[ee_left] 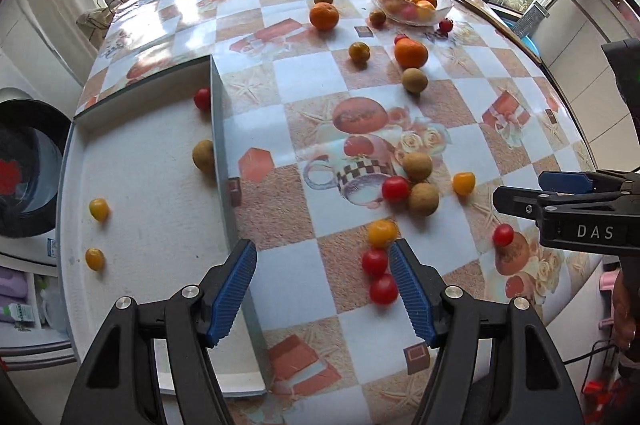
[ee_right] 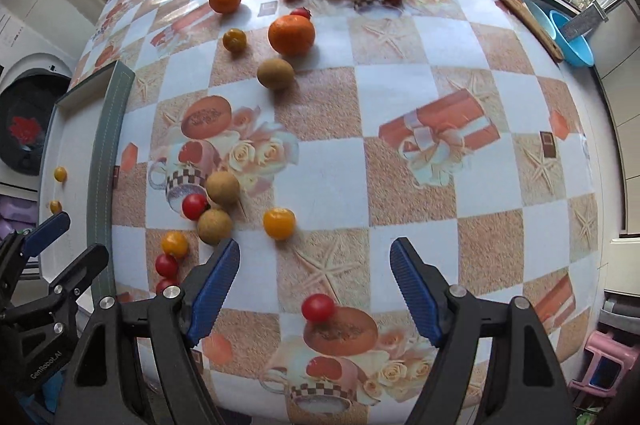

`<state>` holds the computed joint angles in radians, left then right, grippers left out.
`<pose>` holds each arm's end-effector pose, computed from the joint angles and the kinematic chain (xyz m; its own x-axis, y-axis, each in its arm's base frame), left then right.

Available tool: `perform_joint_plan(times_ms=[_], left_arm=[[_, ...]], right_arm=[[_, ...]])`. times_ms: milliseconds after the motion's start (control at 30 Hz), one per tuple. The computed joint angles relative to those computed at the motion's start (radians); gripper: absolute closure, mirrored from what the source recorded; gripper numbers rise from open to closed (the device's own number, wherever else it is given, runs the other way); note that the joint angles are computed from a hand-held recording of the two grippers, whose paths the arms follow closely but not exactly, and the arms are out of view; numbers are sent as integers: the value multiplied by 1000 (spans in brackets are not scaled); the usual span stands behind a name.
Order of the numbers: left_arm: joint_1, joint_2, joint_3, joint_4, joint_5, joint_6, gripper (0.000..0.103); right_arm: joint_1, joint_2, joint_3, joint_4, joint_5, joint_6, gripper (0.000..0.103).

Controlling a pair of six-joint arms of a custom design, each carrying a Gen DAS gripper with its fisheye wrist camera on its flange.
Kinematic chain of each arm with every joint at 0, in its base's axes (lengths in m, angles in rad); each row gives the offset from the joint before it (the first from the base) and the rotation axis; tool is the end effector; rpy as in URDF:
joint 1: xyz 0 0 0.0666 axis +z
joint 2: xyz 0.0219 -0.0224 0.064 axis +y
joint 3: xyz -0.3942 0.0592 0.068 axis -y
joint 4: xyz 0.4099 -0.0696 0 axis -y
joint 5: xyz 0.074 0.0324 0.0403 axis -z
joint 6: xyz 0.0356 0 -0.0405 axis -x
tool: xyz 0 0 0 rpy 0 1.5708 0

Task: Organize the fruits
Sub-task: 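Move both open grippers back over the loose fruits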

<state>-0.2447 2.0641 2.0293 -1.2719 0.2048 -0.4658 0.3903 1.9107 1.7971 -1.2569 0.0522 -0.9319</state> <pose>0.6834 -0.1785 0.3262 -0.7071 0.6298 -0.3214 0.6786 0.7322 -0.0582 0.5985 0.2438 0.3257 -0.8377 0.5222 -0.1597 0.5067 0.8524 0.1292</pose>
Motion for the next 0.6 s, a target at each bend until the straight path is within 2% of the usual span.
perform_joint_plan(times_ms=[167, 267, 500, 600], left_arm=[[-18, -16, -70, -19, -29, 41, 33], [-28, -14, -97, 0, -52, 71, 33], [-45, 4, -117, 13, -96, 106, 33], [-52, -7, -137, 32, -111, 101, 33]], right_arm=[[21, -37, -86, 21, -22, -14, 22], [28, -41, -109, 32, -23, -9, 23], [28, -41, -136, 66, -45, -5, 47], [34, -35, -131, 63, -36, 18, 50]])
